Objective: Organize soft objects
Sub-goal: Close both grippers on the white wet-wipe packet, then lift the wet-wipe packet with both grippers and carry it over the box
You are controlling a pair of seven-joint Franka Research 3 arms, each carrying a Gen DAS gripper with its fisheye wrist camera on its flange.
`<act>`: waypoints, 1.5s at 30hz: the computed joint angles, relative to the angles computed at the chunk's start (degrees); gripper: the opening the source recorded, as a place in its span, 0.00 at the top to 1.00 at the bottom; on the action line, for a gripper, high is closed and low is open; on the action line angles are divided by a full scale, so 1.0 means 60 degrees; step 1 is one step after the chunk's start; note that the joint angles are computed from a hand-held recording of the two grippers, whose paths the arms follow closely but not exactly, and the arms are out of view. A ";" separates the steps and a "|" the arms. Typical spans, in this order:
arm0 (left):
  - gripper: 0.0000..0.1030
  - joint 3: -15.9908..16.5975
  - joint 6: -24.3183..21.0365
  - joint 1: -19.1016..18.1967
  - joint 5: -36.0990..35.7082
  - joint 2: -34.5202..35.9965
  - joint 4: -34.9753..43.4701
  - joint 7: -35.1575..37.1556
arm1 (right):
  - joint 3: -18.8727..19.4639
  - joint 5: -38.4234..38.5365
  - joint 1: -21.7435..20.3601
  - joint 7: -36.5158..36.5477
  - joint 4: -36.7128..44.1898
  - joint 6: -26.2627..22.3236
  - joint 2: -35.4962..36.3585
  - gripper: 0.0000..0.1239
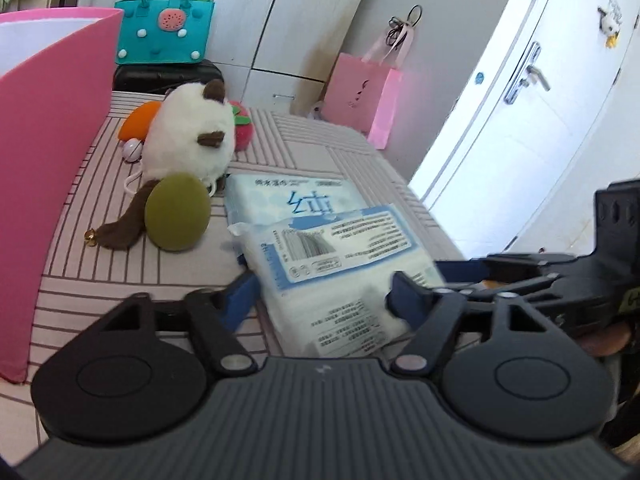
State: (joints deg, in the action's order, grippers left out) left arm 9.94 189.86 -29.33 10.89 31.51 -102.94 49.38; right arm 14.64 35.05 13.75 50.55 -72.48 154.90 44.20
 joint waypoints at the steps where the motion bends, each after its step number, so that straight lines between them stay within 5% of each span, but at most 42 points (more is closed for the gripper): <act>1: 0.49 -0.0077 -0.0228 0.0093 0.0232 -0.0017 0.0024 -0.0258 | -0.0056 -0.0080 0.0065 -0.0004 -0.0044 0.0074 -0.0025 0.38; 4: 0.65 -0.0130 -0.0243 0.0116 -0.0079 -0.0117 -0.0127 -0.0298 | -0.0055 -0.0182 0.0135 -0.0104 -0.0188 0.0274 -0.0085 0.44; 10: 0.76 -0.0816 -0.0362 0.0752 0.0261 -0.0245 -0.0216 -0.0510 | -0.0109 -0.0193 0.0253 0.0197 -0.0770 0.1055 -0.0409 0.61; 14: 0.79 -0.0155 -0.0855 0.0092 0.0642 -0.0571 -0.0339 -0.0649 | -0.0316 -0.0653 0.0421 0.0442 -0.1125 0.1120 -0.0775 0.68; 25: 0.79 -0.2096 -0.1404 0.1931 0.1558 -0.2018 -0.1401 -0.0426 | -0.0418 -0.0974 0.0645 0.0630 -0.2264 0.0641 -0.2106 0.55; 31: 0.78 -0.3881 -0.1847 0.3583 0.0842 -0.2605 -0.1938 0.0737 | -0.0684 -0.1457 0.1005 0.1020 -0.2216 0.0070 -0.2383 0.49; 39: 0.78 -0.3437 -0.1653 0.3327 0.0918 -0.3719 -0.2991 0.0841 | -0.0436 -0.1364 0.1110 0.0513 -0.2823 0.0222 -0.3022 0.46; 42: 0.78 -0.3817 -0.1531 0.3653 0.0466 -0.4012 -0.3365 0.1242 | -0.0544 -0.1501 0.1323 0.0579 -0.3066 0.0439 -0.3246 0.46; 45: 0.79 -0.3043 -0.1335 0.3077 0.1302 -0.4308 -0.3671 0.0450 | -0.0443 -0.1475 0.1354 0.0325 -0.3275 0.0594 -0.3450 0.46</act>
